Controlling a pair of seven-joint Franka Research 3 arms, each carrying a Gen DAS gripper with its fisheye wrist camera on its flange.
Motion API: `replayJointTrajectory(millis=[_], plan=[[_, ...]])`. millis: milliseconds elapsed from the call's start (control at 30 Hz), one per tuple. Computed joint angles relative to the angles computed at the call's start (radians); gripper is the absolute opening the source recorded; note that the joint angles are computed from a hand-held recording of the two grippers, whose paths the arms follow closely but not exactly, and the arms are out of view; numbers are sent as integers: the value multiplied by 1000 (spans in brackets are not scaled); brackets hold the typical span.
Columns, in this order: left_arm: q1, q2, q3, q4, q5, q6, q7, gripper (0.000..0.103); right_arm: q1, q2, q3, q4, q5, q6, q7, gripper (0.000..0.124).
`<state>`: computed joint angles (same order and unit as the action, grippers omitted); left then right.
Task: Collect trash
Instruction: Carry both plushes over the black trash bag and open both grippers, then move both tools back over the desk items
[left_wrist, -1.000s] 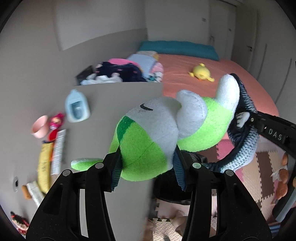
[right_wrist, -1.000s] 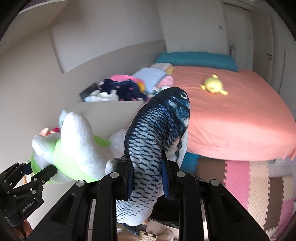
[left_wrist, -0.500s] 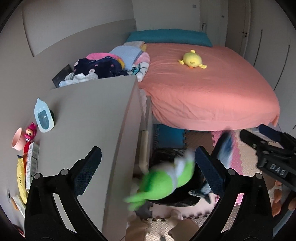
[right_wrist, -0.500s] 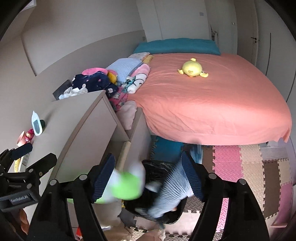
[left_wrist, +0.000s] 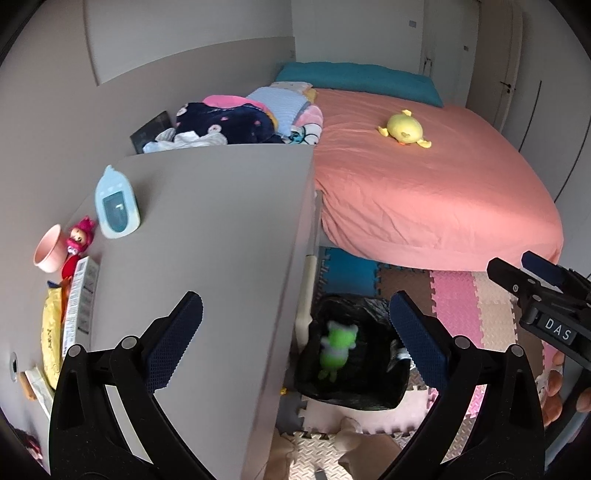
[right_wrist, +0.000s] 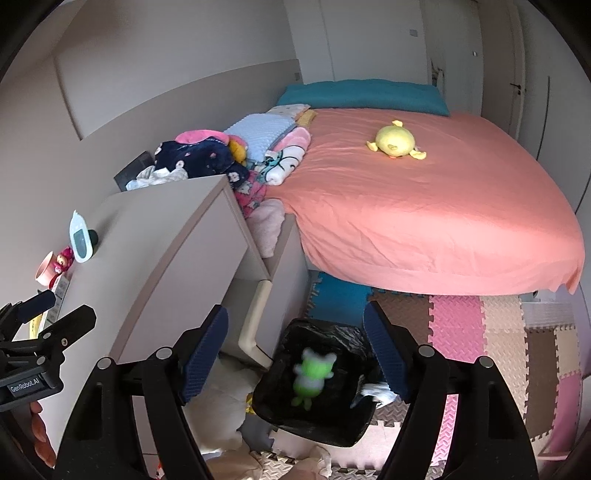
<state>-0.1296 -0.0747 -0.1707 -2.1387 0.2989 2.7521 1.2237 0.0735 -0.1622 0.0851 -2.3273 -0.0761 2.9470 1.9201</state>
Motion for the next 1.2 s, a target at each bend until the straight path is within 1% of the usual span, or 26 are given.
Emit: replayJointTrajectory(millis=[100,300,500,600,700,833,1200], plan=[[9,-38,13,-39,-14,17,8,98,-4,-6,25,9,-40,-8,32,76],[32,-122,46,-117,-61,49,44,98,22,-5,66,47,-106,-25,74,79],[68,-210,97,-198,-100,59,75,98,75,25,97,108,-182,-43,135,80],[104,-253,112,-241,-95,57,73,98,113,48,101,140,-211,-54,156,80],[126,-296,142,-282,-112,56,89,98,154,74,101,173,-238,-65,174,80],[182,-349,166,-329,-100,51,91,98,214,113,97,219,-256,-80,183,80],[324,-493,237,-449,-67,23,129,98,380,242,66,370,-248,-130,148,80]])
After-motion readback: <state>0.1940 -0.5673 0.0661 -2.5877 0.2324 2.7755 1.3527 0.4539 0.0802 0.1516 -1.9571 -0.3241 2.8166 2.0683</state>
